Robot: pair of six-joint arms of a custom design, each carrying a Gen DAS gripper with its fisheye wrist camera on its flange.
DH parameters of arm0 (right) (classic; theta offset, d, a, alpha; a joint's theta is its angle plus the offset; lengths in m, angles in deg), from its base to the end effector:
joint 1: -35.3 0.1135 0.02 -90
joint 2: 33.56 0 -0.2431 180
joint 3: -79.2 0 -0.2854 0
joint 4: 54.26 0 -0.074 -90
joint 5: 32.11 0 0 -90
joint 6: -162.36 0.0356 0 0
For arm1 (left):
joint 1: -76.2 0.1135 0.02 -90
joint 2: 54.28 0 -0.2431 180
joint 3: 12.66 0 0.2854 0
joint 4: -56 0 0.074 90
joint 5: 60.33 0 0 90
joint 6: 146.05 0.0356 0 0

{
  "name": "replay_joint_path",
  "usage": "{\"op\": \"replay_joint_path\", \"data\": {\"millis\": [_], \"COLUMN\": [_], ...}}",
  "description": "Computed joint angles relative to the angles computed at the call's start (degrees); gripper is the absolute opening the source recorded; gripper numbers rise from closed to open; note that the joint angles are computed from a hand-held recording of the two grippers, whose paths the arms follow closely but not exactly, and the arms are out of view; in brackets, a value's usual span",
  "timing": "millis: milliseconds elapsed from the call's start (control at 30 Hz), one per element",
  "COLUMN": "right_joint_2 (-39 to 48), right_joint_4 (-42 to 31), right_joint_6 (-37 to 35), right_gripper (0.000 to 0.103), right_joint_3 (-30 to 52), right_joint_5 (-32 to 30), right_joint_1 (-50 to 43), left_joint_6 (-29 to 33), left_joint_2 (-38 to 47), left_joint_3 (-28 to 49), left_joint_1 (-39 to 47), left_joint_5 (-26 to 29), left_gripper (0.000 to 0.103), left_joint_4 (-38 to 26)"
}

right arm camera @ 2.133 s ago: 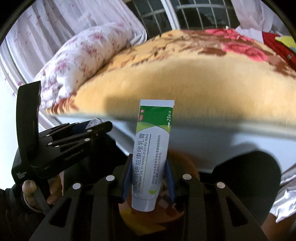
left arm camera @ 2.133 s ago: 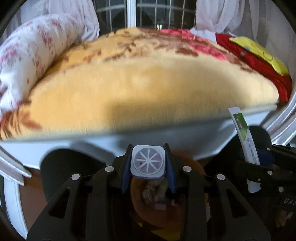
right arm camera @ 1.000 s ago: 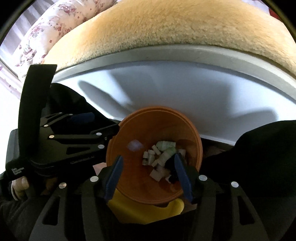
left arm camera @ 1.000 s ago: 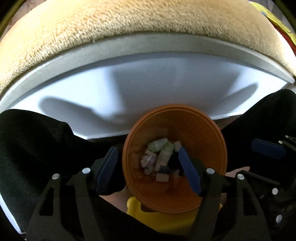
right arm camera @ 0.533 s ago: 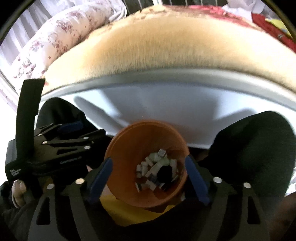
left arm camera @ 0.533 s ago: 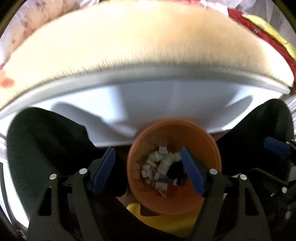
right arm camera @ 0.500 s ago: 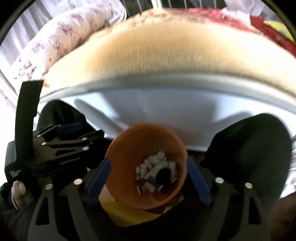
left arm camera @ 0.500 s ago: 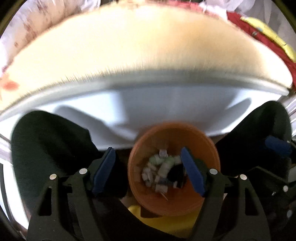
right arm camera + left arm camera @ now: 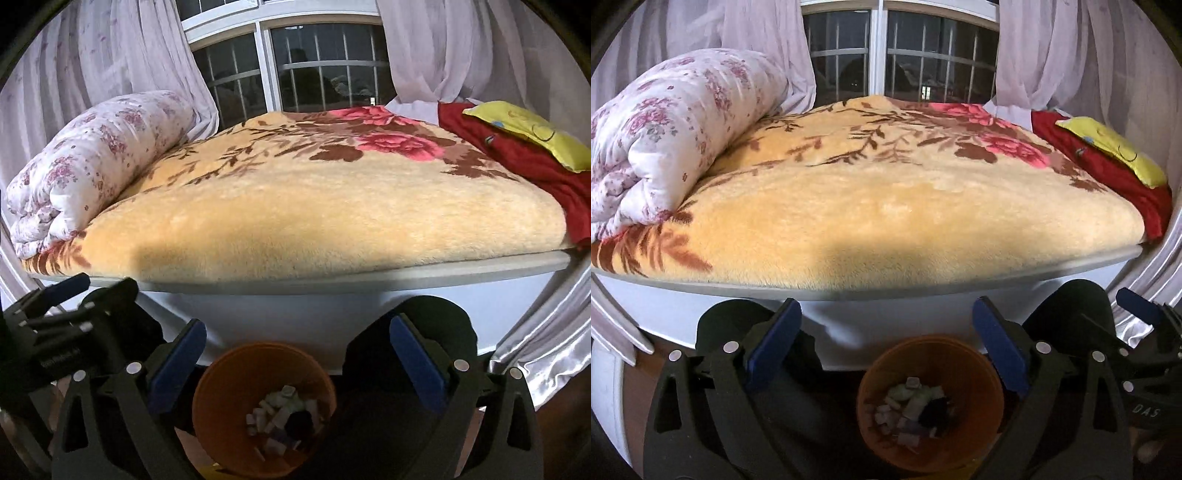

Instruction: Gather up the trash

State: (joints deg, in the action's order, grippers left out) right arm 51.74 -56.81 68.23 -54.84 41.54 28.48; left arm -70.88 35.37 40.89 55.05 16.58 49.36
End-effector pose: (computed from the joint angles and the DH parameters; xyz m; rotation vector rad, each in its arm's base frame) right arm 0.3004 -0.0258 0.1026 -0.0923 2.2746 0.2281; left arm 0.3097 -0.1112 0.1147 0.0115 2.2937 -0.0596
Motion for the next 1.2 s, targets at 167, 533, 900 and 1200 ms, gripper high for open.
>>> {"op": "replay_joint_path", "data": {"millis": [167,533,900,1200], "right_joint_2": [-1.42,-1.25,-1.57,-1.7], "right_joint_4": [2.0,1.17,0.79,0.67], "right_joint_6": [1.81,2.07,2.46,2.72], "right_gripper": [0.098,0.098,0.098,0.098], "right_joint_3": [-2.01,-1.9,-2.21,-2.38], "right_joint_5": [-0.06,-0.85,0.43,0.81], "right_joint_1": [-0.01,-0.86,0.22,0.63], "left_joint_6": [-0.18,-0.43,-1.33,-1.67], "left_joint_2": [-0.37,-1.76,-1.65,-2.03], "left_joint_3": [-0.93,-2.8,-3.31,-3.54], "left_joint_1": [-1.09,-1.78,-0.49,-0.41], "left_joint_5": [-0.57,0.04,2.01,1.68], "left_gripper": [0.091,0.091,0.091,0.091], "left_joint_4": [0.41,1.53,1.93,1.64]}}
